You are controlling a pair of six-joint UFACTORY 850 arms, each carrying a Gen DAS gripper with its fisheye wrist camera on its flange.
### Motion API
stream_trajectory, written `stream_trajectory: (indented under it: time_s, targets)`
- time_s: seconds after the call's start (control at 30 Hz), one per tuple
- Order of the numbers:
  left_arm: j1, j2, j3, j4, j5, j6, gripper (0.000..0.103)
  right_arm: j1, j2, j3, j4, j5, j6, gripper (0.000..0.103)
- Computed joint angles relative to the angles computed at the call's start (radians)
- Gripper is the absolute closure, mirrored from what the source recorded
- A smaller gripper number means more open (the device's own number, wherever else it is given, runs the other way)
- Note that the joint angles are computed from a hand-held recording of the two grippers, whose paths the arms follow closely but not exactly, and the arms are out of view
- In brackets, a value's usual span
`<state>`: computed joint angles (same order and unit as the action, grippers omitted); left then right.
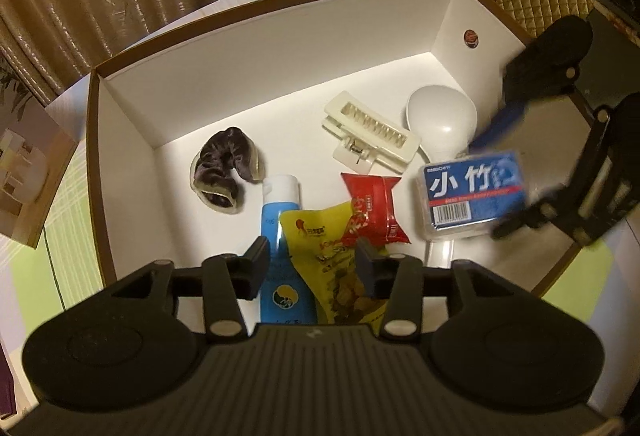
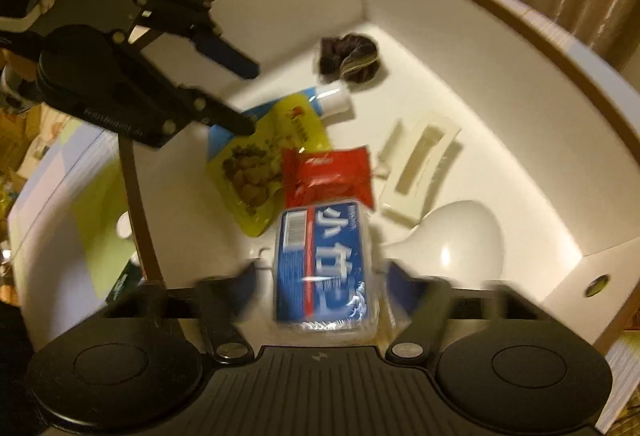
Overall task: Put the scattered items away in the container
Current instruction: 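Open the left tool over the box while the right tool releases the floss box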
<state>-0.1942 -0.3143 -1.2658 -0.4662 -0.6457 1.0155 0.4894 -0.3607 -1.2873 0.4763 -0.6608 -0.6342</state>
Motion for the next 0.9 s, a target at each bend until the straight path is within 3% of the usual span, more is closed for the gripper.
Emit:
stream_trajectory:
  time_s: [0.13, 0.27, 0.57, 0.9]
  targets:
    - [-0.003, 0.007, 0.008, 0.015, 0.014, -0.02, 0.051, 0.003, 0.019, 0.009, -0.012, 0.005, 0.005, 0.0]
    - [-0.01, 0.013, 0.015, 0.04, 0.021, -0.052, 0.035, 0.014, 0.031, 0.013, -0.1, 0.0, 0.099, 0.0]
    - [-0.039, 0.022, 0.02, 0.162, 0.037, -0.188, 0.013, 0.028, 0.055, 0.037, -0.195, 0.02, 0.222, 0.0]
    - [-0.065, 0.06, 0.046, 0.254, 0.07, -0.27, 0.006, 0.041, 0.075, 0.055, -0.252, 0.045, 0.309, 0.0]
